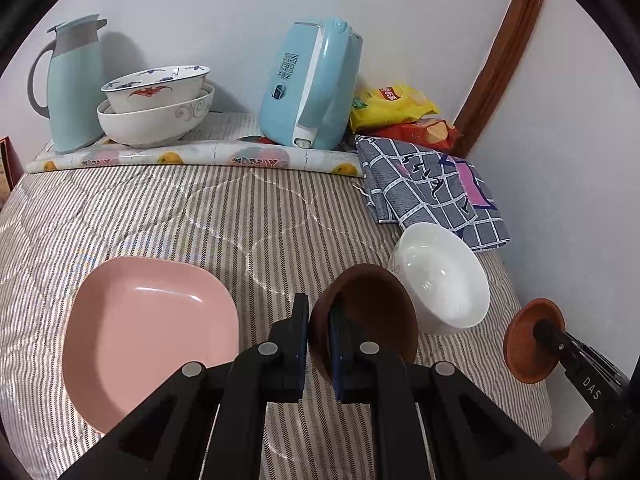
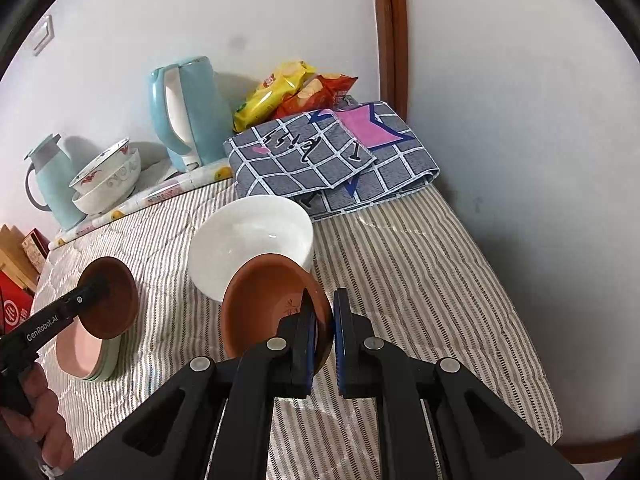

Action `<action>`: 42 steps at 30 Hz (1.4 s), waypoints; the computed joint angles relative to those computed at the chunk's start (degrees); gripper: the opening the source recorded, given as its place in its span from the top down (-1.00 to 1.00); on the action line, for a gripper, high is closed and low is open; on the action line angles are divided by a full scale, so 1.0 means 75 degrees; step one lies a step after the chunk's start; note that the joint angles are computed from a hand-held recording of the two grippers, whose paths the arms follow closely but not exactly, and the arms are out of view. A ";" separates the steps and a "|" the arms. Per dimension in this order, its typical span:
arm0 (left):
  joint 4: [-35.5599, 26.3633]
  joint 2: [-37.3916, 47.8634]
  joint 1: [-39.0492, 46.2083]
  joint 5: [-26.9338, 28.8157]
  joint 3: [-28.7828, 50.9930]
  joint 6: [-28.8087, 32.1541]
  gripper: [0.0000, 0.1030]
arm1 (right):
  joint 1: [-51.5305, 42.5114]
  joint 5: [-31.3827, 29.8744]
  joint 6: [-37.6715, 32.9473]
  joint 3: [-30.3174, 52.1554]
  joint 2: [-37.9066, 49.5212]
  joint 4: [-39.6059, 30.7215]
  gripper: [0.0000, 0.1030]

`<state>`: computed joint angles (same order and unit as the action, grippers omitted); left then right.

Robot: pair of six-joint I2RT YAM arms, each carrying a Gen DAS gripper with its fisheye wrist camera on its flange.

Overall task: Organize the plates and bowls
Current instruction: 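Lift the terracotta bowl toward the white bowl while the left gripper holds the brown bowl, then lower the terracotta bowl into the white bowl with the right gripper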

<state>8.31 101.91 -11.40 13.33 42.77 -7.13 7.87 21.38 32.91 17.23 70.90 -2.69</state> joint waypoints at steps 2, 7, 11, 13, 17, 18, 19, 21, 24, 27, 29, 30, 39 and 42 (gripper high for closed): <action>-0.0019 -0.0011 0.0042 0.0030 -0.0001 0.0025 0.81 | 0.0082 0.0052 0.0059 0.0058 0.0049 -0.0026 0.84; -0.0036 -0.0064 0.0129 0.0080 -0.0018 0.0047 0.81 | 0.0170 0.0063 0.0143 0.0118 0.0076 -0.0022 0.84; -0.0089 -0.0096 0.0182 0.0078 -0.0009 0.0071 0.81 | 0.0233 0.0034 0.0202 0.0178 0.0209 0.0076 0.84; -0.0129 -0.0119 0.0215 0.0076 0.0010 0.0082 0.81 | 0.0224 -0.0009 0.0204 0.0179 0.0208 0.0107 0.84; -0.0220 -0.0191 0.0247 0.0055 0.0051 0.0089 0.81 | 0.0166 -0.0057 0.0157 0.0180 0.0188 0.0181 0.84; -0.0239 -0.0208 0.0260 0.0060 0.0064 0.0090 0.81 | 0.0153 -0.0064 0.0141 0.0195 0.0197 0.0192 0.84; -0.0251 -0.0219 0.0277 0.0062 0.0079 0.0087 0.81 | 0.0140 -0.0075 0.0119 0.0213 0.0206 0.0201 0.84; -0.0289 -0.0216 0.0317 0.0066 0.0132 0.0089 0.81 | 0.0090 -0.0110 0.0065 0.0255 0.0245 0.0252 0.84; -0.0326 -0.0160 0.0355 0.0027 0.0211 0.0068 0.81 | 0.0009 -0.0169 -0.0032 0.0345 0.0349 0.0329 0.84; -0.0372 0.0022 0.0398 0.0004 0.0379 0.0083 0.81 | -0.0072 -0.0228 -0.0126 0.0410 0.0494 0.0468 0.84; -0.0382 0.0153 0.0418 -0.0032 0.0475 0.0058 0.81 | -0.0187 -0.0325 -0.0227 0.0472 0.0674 0.0622 0.84; -0.0378 0.0247 0.0437 -0.0034 0.0540 0.0060 0.81 | -0.0238 -0.0363 -0.0264 0.0510 0.0778 0.0699 0.84; -0.0545 0.0956 0.0585 -0.0113 0.1235 0.0008 0.81 | -0.0631 -0.0708 -0.0716 0.1113 0.2109 0.1457 0.84; -0.0579 0.1113 0.0605 -0.0148 0.1426 0.0015 0.81 | -0.0722 -0.0856 -0.0846 0.1368 0.2657 0.1716 0.84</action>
<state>3.97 110.26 -6.86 12.22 53.47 -7.02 2.45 14.96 26.56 27.49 90.82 10.18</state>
